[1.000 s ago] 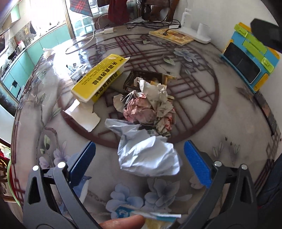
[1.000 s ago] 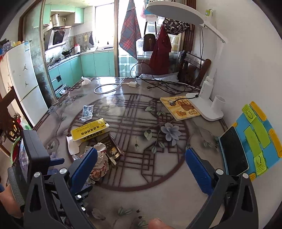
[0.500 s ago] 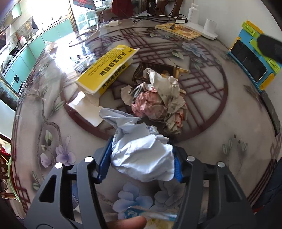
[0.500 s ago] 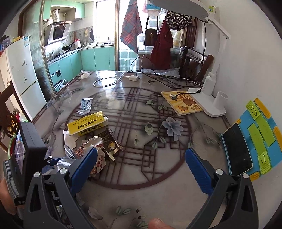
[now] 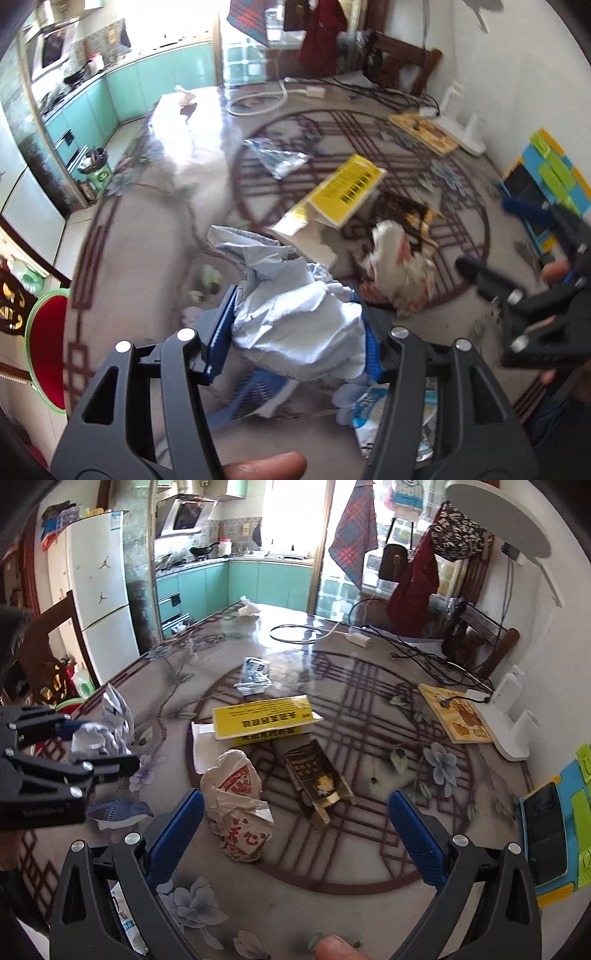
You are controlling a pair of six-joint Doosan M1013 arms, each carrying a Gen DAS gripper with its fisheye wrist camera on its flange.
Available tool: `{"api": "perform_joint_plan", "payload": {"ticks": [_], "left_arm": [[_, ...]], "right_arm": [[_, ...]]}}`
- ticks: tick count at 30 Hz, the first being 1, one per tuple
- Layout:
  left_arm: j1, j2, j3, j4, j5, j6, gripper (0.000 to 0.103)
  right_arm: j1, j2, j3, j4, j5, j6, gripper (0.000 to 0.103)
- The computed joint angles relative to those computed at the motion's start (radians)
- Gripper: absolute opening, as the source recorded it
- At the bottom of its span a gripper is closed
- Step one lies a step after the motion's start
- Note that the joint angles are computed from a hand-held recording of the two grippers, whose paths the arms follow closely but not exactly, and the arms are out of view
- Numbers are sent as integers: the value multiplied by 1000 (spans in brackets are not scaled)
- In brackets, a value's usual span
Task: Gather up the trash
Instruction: 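Grasp the crumpled paper bag with the right tool while the left tool holds the plastic bag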
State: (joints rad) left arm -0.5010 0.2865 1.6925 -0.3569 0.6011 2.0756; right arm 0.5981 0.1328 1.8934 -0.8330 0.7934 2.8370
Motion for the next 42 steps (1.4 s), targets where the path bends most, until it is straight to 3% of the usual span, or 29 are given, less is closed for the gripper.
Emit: {"api": "perform_joint_plan", "payload": {"ticks": [8, 22, 25, 30, 33, 42], "left_arm": [[65, -4, -16, -47, -16, -22, 55], [103, -9, -12, -110, -22, 30, 56], [104, -12, -8, -117, -25, 39, 56], [100, -14, -4, -105, -28, 40, 56], [97, -16, -2, -100, -35, 40, 56], [103, -32, 10, -93, -75, 37, 56]], "right_arm": [[-22, 60, -15, 107, -91, -127, 97], [-41, 122, -35, 162, -79, -161, 95], [-42, 123, -34, 165, -81, -154, 85], [-44, 119, -34, 190, -88, -171, 56], [-41, 114, -34, 185, -86, -167, 44], [-17, 83, -45, 137, -49, -90, 43]]}}
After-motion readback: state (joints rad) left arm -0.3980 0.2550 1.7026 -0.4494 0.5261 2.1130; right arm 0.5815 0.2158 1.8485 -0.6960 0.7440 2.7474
